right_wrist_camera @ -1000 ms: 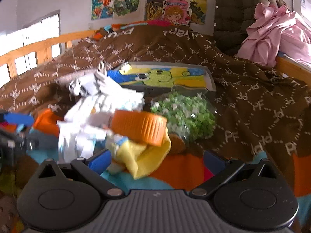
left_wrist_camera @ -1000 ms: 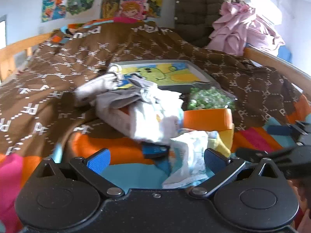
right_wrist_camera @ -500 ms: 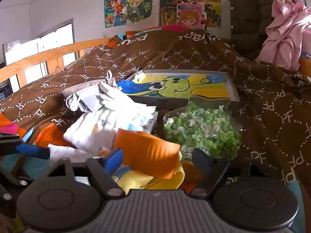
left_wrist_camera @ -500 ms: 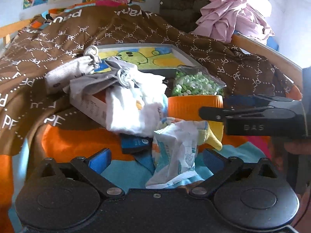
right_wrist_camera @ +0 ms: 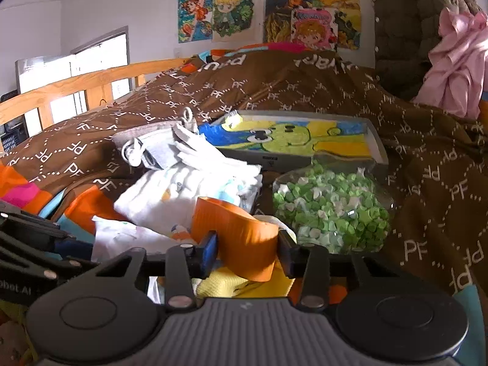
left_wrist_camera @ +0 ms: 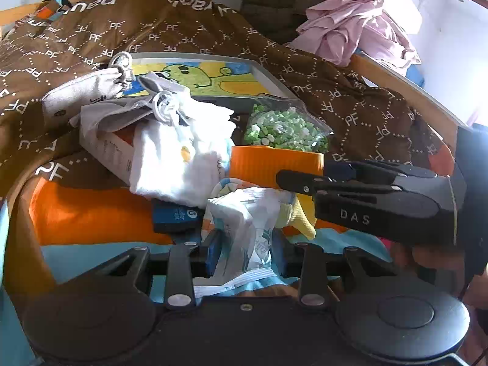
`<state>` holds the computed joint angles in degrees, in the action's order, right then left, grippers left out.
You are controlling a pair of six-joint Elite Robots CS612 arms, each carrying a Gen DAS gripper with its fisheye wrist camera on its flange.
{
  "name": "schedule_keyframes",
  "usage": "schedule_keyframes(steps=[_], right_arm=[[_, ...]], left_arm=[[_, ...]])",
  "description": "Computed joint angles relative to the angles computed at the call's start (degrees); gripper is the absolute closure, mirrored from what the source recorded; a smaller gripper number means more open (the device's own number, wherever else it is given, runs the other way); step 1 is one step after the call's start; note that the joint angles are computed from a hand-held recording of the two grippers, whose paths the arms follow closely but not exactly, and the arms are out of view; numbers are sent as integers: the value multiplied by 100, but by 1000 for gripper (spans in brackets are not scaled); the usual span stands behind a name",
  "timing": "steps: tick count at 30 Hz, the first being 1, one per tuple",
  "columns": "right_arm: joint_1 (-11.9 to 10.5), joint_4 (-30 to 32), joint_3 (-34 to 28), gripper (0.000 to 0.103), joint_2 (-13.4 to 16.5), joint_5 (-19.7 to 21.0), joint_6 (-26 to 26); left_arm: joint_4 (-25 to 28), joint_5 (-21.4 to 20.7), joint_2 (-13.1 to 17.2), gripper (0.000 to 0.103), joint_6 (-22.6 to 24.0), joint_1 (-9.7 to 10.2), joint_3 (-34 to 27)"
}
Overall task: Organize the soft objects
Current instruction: 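Grasp the orange cloth with the right tool while the left tool grasps the white plastic bag, then carry both items into the painted tray and open both tools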
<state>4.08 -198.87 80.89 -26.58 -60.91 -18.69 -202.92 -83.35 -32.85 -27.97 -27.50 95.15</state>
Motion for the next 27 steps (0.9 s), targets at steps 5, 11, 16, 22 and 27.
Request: schedule_keyframes(steps=[5, 11, 16, 22, 27], right_arm=[[18, -319, 96, 66, -34, -33, -159], [25, -956, 222, 70, -49, -92, -192], [-6, -1516, 252, 70, -10, -101, 54], [2, -1639, 155, 70, -6, -238, 239], [75, -1332, -242, 70, 27, -187, 359]], left_arm=[[-118, 97, -36, 72, -139, -24, 89], [-317, 312, -103, 74, -315, -79, 262], [-632, 532, -162, 74, -336, -117, 409], [-972, 661, -254, 74, -409, -46, 503], [-1034, 722, -404, 74, -71, 133, 399]])
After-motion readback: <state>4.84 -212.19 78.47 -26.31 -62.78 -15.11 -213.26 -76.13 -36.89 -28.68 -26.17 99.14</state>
